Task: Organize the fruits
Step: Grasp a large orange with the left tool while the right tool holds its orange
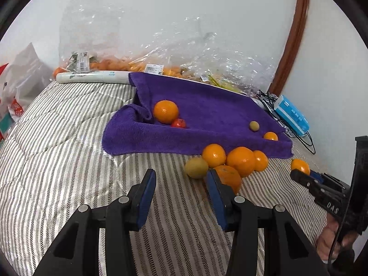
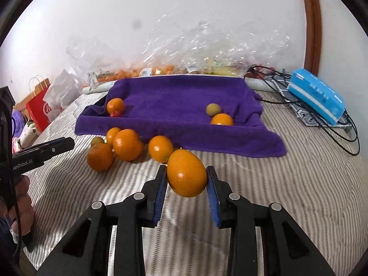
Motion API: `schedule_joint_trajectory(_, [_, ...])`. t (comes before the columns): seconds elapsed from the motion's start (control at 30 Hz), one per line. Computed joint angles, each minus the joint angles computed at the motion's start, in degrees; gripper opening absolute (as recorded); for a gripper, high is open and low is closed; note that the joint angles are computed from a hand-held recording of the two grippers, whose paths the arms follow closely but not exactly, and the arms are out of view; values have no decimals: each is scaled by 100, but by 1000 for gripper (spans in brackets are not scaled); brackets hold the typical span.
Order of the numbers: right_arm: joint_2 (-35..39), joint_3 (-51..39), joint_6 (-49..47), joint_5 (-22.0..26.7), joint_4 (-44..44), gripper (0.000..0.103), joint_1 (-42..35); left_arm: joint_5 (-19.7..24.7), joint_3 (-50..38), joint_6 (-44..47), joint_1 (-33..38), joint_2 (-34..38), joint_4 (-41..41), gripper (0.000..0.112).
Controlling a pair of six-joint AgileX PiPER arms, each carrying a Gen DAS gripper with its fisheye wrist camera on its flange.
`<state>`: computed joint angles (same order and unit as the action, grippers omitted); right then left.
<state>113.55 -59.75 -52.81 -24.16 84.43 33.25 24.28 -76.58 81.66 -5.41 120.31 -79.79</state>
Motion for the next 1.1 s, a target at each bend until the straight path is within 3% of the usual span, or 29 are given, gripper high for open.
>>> schedule_joint_trajectory(0.13, [-156,316,895,210,-762,33,-244,79,-150,-487,-89,65,519,43])
schedule_joint_trajectory(0.3, [-244,524,1902,416,-1713,33,-441,18,-94,-411,-408,15,456,44])
schedule_joint_trajectory(0.43, [-260,628,2841,564,-2625,33,-569,-80,-474,-1656,-729,197,1634,44])
schedule_joint_trajectory(0.6, [-291,710,3379,550,-3137,33,-598,-79,-959,-3358,-902,467,3087,44])
schedule_joint_trajectory(0.8, [-275,664,3425,645,-3280,33,-609,-216,-1145,-4263,-1095,577,3992,41])
schedule_joint_trajectory(0.9, [-281,687,3529,638,-3376,33,-622,-29,-1157,-3714,-1015,599,3458,41])
schedule_joint_trajectory(1.1, [-283,713,3550,610,-3370,33,-617,303,-871,-2013,-668,495,1567,41])
